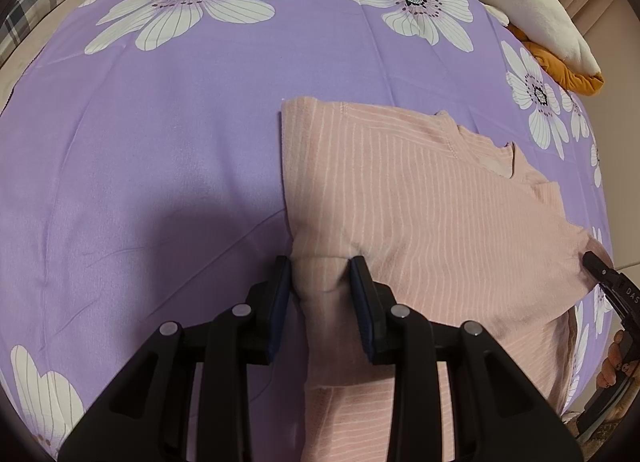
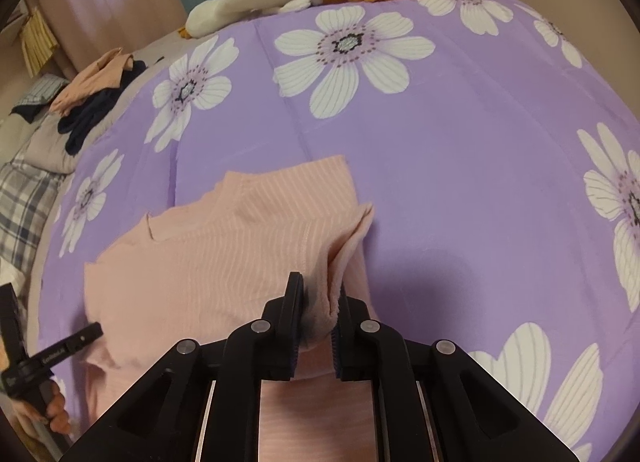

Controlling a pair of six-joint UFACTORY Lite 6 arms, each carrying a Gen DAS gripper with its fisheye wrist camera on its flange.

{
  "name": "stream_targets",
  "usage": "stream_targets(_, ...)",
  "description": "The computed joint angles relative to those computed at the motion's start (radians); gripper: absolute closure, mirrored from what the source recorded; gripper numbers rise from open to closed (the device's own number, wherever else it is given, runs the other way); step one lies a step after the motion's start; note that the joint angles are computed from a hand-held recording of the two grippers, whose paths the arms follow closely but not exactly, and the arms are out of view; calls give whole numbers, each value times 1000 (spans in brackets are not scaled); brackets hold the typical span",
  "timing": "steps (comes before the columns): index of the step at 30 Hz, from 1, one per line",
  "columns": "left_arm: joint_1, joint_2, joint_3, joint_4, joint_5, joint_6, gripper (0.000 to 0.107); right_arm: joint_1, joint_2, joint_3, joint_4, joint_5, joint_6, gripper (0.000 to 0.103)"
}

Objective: Fold small clothes
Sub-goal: 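Lower the sleeve onto the sweater body and open the right tool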

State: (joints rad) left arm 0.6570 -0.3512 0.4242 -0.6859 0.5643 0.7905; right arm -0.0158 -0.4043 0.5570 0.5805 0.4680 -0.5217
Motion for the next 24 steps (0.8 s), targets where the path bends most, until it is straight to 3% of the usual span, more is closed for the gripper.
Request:
stream_targets(3,1,1,0,-1,0,2,75,-44,12,5,89,37,-97,94)
stream_targets(16,4,4,2,-7,1,6,75,-147,-5,13,128,94,-181,94)
stream_targets(24,93,3,5,-75,86,91,78,-127,32,12,79,61,-129,94)
